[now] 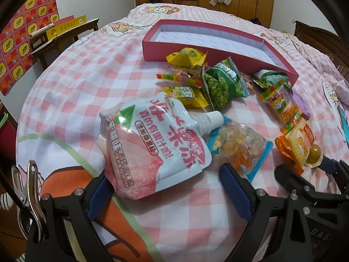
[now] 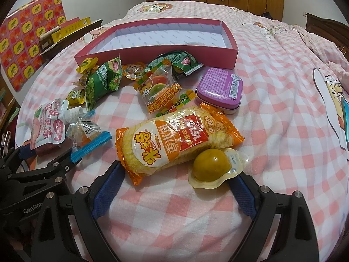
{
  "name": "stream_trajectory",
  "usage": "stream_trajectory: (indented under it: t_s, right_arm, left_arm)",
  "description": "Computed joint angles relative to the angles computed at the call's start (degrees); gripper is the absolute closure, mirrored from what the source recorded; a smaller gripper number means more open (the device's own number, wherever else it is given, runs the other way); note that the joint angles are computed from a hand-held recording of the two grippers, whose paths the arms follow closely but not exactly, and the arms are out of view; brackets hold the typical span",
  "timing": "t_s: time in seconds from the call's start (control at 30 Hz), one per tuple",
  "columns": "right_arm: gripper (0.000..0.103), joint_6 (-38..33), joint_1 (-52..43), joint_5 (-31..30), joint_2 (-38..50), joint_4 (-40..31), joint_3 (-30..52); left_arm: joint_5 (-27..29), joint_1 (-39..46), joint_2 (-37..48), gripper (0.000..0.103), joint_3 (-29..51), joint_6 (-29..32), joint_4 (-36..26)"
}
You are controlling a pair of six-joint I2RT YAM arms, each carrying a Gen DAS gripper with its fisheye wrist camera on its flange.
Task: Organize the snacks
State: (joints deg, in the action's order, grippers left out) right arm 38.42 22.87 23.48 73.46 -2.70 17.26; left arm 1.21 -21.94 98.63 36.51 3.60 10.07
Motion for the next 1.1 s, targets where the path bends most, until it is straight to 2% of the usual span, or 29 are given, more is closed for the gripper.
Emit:
stream_trajectory:
  t_s: [0.37,0.87,1.1]
  right_arm:
    - [0.008,0.0,-0.1,-0.6,0.5,1.0,-0.1]
    - [0.008,-0.2,0.3,-1.3,-2.7,-3.7,0.4]
    - [0.008,0.4,1.2,-0.4,-2.8,-2.5,-0.5]
  left_arm:
    - [0.6,0.6,-1.3,0.007,-0.8,0.5,-0.2]
    - [2.5,1.5,-3.7,0.008,-1.8,0.6,-1.8]
    - [2.8,1.9,-3.7,0.008,-1.8,1.3,-1.7]
